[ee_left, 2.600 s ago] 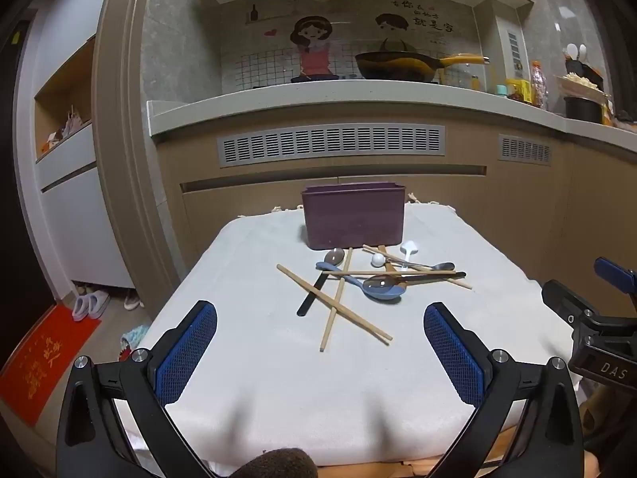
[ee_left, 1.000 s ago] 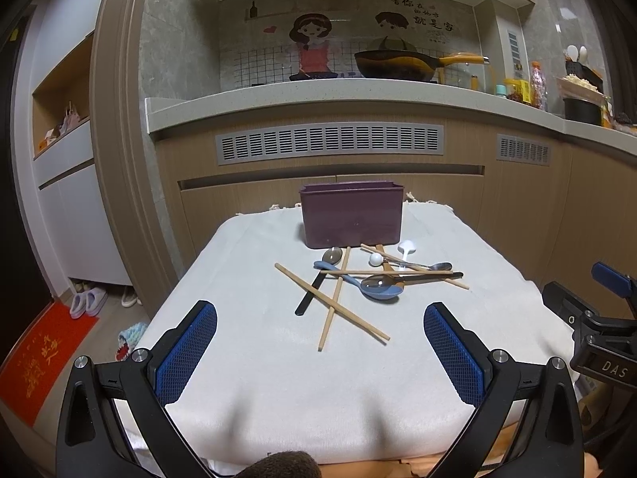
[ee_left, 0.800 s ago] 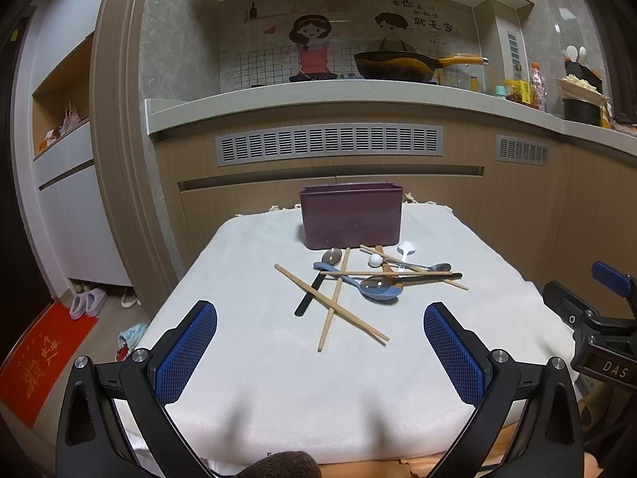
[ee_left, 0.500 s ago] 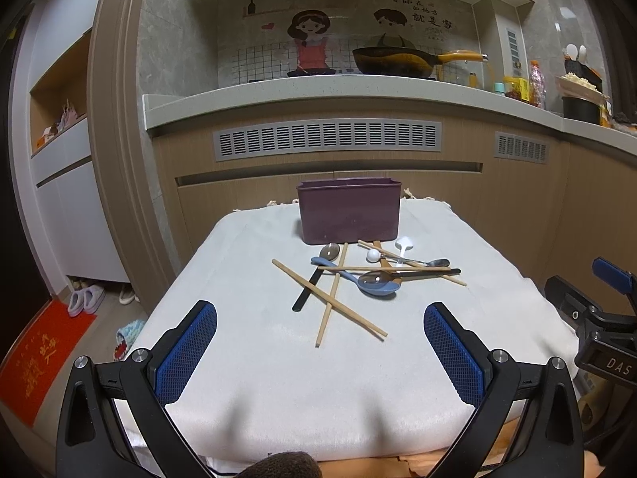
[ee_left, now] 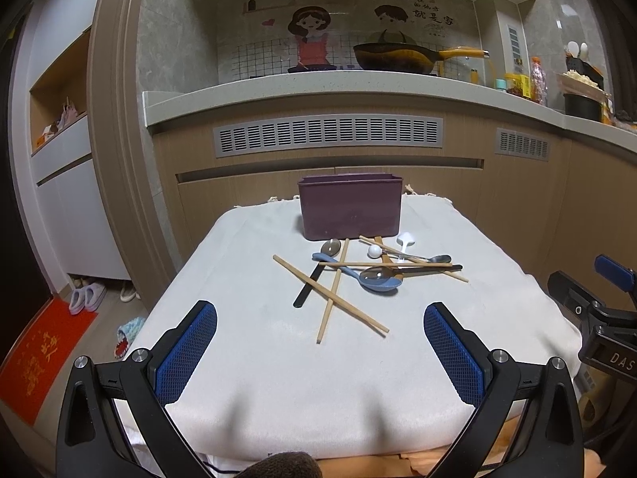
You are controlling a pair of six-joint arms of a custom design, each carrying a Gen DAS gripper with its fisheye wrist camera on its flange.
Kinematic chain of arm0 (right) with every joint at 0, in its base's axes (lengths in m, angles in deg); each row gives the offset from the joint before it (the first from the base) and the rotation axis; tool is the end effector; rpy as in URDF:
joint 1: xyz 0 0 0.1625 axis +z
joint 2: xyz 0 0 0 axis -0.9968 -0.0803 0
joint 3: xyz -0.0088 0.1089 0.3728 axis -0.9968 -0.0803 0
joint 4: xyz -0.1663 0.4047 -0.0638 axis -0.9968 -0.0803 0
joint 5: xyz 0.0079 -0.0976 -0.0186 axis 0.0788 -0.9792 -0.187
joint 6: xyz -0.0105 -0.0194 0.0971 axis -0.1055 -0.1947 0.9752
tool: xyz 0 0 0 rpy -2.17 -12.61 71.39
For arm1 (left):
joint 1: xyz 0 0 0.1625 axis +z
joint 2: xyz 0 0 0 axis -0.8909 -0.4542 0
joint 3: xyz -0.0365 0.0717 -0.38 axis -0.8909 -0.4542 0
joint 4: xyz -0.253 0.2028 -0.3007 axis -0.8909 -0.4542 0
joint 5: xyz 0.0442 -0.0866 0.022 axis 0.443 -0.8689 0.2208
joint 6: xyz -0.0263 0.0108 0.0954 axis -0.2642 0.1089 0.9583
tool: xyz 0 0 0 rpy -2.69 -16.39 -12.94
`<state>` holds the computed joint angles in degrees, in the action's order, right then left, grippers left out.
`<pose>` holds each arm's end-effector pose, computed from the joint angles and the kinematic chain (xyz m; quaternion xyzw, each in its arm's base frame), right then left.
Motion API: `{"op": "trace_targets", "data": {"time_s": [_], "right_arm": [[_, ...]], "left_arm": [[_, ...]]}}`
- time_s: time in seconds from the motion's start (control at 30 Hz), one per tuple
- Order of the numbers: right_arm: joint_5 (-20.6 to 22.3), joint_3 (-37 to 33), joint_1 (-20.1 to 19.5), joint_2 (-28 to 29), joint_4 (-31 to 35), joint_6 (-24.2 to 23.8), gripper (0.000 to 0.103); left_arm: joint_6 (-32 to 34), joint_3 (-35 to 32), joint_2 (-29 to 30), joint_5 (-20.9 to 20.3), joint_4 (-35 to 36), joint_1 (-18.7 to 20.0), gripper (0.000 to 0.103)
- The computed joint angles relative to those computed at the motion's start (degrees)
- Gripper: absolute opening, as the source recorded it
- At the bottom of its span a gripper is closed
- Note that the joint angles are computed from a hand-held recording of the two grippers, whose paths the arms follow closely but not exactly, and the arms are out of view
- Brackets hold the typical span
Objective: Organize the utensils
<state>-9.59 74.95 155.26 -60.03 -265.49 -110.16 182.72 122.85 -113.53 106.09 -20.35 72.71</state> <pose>0.0412 -0.2614 0.3580 0.1352 -0.7462 0.5461 0.3559 -0.4142 -0.2962 0.0015 0.3088 0.7937 -0.4452 0.2765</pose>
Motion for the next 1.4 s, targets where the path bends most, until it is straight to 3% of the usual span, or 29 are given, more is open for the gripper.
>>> {"op": "trace_targets", "data": {"time_s": [0.67, 1.03, 1.4], "right_arm": [[-1.52, -1.07, 1.5, 2.31, -1.03, 0.38, 0.103], [-6.7, -6.61, 8.09, 13.74, -10.29, -4.02, 0.103], [-11.16, -16.99, 12.17, 25.18, -7.02, -6.61, 0.103]], "left_arm": [[1.49, -1.15, 0.31, 0.31, 0.18, 0.92, 0.103], [10.39, -5.78, 0.5, -0.31, -3.25, 4.98, 0.103], [20.82, -12.94, 1.48, 3.81, -5.97, 12.11, 0.103]]}}
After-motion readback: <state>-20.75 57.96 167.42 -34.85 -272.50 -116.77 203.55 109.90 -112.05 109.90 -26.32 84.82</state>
